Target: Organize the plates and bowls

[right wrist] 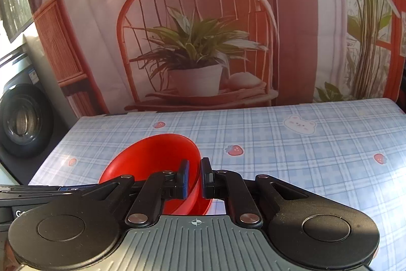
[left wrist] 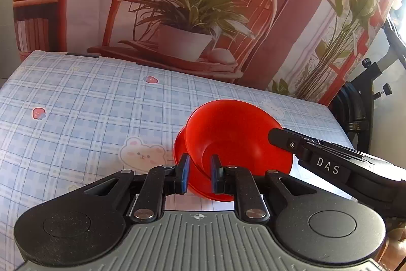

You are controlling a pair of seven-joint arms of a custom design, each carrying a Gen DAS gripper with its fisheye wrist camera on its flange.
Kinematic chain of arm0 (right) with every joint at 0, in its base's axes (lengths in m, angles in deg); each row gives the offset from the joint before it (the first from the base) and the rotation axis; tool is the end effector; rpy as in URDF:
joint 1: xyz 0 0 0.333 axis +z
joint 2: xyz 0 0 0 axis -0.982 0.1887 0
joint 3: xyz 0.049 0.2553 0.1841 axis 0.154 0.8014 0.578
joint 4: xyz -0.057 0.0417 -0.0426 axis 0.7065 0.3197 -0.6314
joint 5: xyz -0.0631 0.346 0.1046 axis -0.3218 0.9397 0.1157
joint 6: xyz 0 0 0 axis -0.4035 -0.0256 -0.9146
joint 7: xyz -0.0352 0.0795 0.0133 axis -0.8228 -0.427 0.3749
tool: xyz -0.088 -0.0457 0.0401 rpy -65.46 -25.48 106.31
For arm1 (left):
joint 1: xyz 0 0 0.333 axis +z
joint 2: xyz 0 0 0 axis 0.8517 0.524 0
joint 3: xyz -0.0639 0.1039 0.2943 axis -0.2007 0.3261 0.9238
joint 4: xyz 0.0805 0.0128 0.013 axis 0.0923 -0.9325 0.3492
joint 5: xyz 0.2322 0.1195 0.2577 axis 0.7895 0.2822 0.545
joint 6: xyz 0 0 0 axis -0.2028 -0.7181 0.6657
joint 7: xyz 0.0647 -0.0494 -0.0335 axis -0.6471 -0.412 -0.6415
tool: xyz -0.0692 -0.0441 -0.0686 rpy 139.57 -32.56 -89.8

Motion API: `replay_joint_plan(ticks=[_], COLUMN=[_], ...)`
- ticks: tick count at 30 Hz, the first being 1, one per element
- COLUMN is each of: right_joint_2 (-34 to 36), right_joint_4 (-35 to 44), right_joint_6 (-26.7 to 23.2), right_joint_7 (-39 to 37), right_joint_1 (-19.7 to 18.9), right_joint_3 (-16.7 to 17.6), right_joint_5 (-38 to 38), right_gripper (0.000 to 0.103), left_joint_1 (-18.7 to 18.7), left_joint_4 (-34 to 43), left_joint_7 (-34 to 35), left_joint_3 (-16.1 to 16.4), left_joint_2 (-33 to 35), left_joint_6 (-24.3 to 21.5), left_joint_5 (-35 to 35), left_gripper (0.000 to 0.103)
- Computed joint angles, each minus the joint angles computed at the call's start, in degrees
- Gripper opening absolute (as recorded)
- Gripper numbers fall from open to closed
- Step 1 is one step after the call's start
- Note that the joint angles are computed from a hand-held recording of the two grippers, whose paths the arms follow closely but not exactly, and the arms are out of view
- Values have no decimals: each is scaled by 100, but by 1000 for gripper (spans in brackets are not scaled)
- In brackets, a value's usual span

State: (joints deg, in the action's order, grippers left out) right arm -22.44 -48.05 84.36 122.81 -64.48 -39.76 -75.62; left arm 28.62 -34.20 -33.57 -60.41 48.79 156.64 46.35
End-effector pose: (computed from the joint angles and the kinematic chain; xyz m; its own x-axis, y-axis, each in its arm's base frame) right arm 0.6696 0.2864 0.4536 0.2546 -0.9321 -0.2576 -0.6952 0.0087 -0.7188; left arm 0.6168 -0.3145 0.4301 -0.0019 -0.9558 0.2940 -0.7343 -0.1982 -0.6492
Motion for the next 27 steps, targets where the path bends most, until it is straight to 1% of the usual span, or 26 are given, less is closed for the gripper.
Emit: replay_joint_plan(ticks=[4,9,13,15,19,23,27], right_joint_2=[129,180,222,226,258,291,371], right_joint_4=[58,71,108,92,136,168,277], right_joint_6=[-49,-106,-209,-175,-190,-182,-307], right_joint_7=[-65,-125,-174,-171,-173,-162,-164], right_joint_1=[-88,-87,-118,-82,-73,-92,-115], right_joint_3=[112,113,162,118,101,111,131], right_joint_5=[125,151,226,217,224,266,310], right_gripper=[9,10,13,15,18,18,18], left_joint_1=[180,228,283,272,328,376,433], left_joint_4=[166,324,373,406,462,471,511], left_joint_7=[251,462,536,531,558,584,701], left_joint_3=[-188,-253,-294,-281,-308,-340,-409], left_joint_2=[138,231,290,316,385,431,502], left_joint_6=[-174,-364,-363,-423,-432,-396,-355], left_joint_5=[-167,-203,-295,-324,-433,-540,-698], left_gripper=[16,16,16,19,19,24,24])
